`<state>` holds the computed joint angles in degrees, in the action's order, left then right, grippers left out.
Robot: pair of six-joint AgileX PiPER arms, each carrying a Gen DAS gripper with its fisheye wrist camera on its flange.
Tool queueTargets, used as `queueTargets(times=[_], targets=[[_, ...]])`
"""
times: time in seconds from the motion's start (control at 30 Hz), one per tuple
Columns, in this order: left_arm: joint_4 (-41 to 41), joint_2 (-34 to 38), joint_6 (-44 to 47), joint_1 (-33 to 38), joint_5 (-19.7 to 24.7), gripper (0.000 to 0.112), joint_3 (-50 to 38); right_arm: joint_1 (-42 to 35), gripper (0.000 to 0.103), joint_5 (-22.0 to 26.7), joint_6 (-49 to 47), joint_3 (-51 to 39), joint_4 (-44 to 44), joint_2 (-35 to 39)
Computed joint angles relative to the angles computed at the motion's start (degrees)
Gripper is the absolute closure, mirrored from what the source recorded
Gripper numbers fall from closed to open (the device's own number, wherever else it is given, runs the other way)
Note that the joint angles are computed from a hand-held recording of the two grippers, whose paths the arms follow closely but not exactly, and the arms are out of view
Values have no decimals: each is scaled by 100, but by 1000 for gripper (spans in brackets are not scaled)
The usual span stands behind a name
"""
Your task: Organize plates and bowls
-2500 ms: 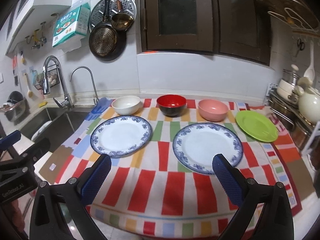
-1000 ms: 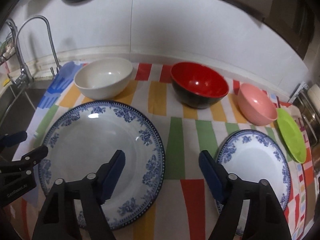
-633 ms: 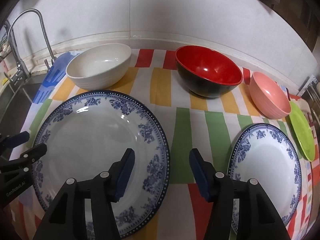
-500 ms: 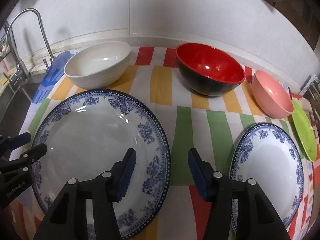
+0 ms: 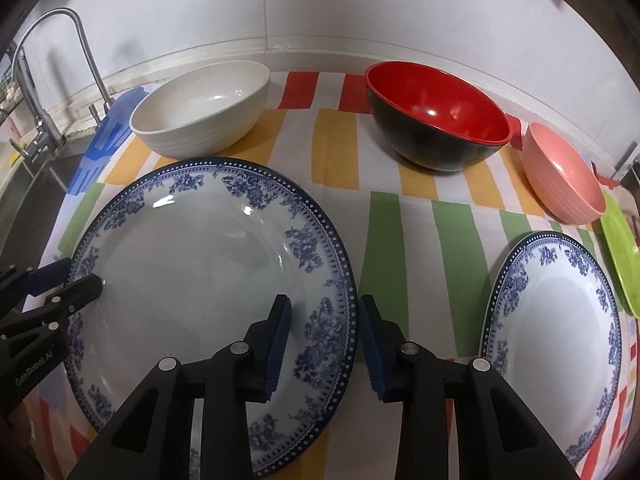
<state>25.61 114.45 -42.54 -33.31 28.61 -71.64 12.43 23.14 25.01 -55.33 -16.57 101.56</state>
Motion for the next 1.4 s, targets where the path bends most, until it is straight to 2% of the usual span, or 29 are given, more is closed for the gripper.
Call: queueTargets(times=[0.33,0.67,0.9,1.17,1.4], targets=[[147,-210,-256,-33,-37,76,264,57,68,112,-16,12,-69,-90],[611,-881,-1029,-190,34,79,946,312,68,311,67,206,-141,-495],[818,-1475,-1414,-467,287,80,1388,511,69,813,102,375,150,-1060],[1000,-2185,-1892,-933,774,80,1879,624,69,1485,-130,542,599,-1679],[944,-2469,-2253,-1214,969,80,2235,861,69,1682,-107,841,717,-2026]])
